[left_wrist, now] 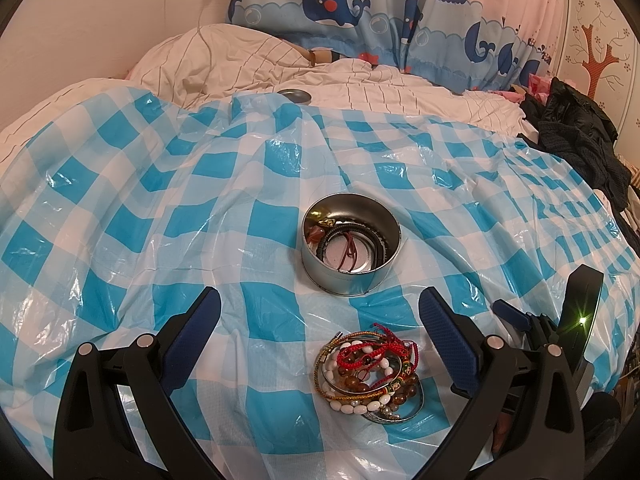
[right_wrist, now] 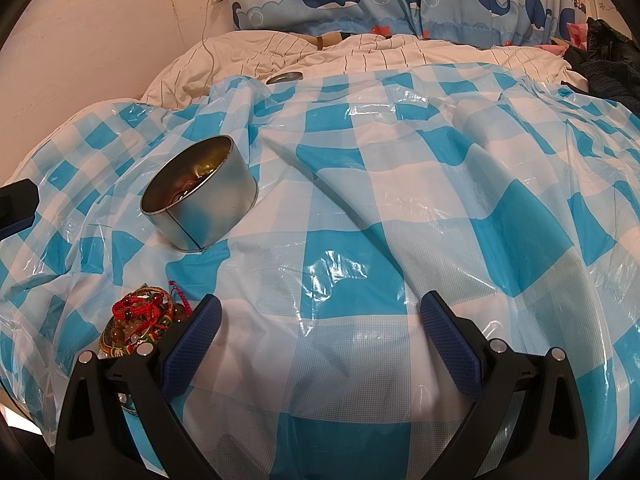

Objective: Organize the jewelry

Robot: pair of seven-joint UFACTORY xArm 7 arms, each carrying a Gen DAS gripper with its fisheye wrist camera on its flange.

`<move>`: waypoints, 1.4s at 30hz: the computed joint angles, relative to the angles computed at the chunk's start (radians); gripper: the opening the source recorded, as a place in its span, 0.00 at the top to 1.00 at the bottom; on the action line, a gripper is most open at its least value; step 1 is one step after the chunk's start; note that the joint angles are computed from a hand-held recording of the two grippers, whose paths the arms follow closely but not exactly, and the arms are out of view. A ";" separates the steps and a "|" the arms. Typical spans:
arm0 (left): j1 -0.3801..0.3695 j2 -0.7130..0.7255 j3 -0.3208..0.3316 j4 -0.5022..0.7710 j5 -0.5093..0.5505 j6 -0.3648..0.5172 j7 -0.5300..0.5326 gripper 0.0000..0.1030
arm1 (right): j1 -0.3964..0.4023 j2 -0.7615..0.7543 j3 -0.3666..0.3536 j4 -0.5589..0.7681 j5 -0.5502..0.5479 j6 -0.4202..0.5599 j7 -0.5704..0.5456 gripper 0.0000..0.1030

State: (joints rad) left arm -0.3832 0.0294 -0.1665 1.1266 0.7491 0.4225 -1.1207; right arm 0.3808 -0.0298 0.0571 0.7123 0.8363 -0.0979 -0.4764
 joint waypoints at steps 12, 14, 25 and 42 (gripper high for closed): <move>-0.002 0.004 0.001 0.004 0.000 0.001 0.001 0.08 | -0.001 0.000 0.001 0.000 0.002 0.000 -0.002 0.07; -0.003 0.005 0.002 0.005 0.000 0.001 0.001 0.08 | 0.000 0.000 0.001 0.000 0.003 -0.001 -0.002 0.07; -0.006 0.008 0.003 0.008 0.000 0.002 0.000 0.08 | -0.002 0.001 0.003 0.001 0.004 0.000 -0.004 0.07; -0.009 0.014 0.007 0.013 0.002 0.002 0.000 0.08 | -0.008 0.004 0.009 0.004 0.010 0.001 -0.009 0.07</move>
